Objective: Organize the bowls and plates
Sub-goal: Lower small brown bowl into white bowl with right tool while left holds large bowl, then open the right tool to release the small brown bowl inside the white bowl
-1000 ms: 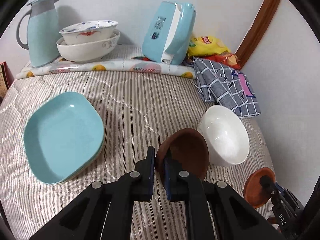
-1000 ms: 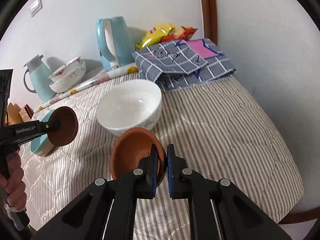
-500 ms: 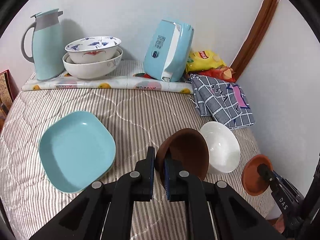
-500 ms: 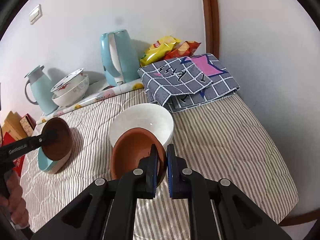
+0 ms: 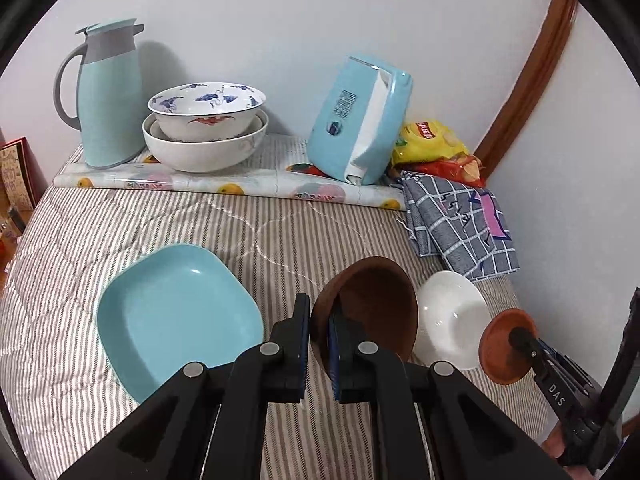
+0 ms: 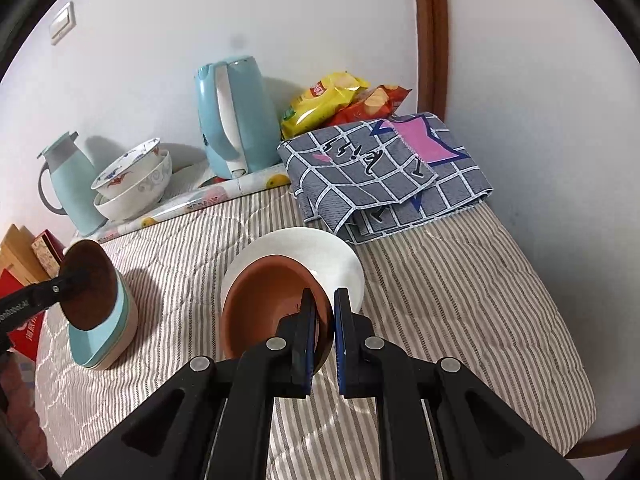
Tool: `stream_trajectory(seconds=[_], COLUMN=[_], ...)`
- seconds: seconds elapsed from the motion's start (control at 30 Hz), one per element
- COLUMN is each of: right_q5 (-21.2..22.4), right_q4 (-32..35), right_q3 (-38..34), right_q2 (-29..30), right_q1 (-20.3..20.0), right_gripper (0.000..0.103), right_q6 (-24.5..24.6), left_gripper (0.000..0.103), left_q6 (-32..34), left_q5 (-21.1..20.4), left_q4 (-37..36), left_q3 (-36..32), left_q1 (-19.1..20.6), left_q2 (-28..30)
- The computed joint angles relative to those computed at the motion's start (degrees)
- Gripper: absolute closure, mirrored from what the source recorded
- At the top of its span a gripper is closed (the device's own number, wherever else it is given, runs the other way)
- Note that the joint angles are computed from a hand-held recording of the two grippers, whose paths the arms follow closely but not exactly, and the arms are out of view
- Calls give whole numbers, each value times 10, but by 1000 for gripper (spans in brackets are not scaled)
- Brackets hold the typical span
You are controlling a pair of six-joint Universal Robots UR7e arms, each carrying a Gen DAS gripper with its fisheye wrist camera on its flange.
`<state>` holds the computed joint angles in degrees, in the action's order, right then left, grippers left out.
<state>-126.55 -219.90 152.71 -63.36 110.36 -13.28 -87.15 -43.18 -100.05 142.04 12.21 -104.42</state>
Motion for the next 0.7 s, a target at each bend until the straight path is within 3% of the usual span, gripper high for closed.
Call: stream_trajectory(seconds=[0.33,0.7], right_q5=[-8,17], right_q4=[15,33], right_q3=[-48,-66], right_q2=[49,68], right_q1=[-14,-55], right_gripper=[94,94], right_q6=[-24,-32], left_gripper=[94,94], left_q6=[14,56], left_q5=[17,17], left_q4=[-12,-65], left_q3=[2,6], left_q1=[39,78], left_q2=[-16,8])
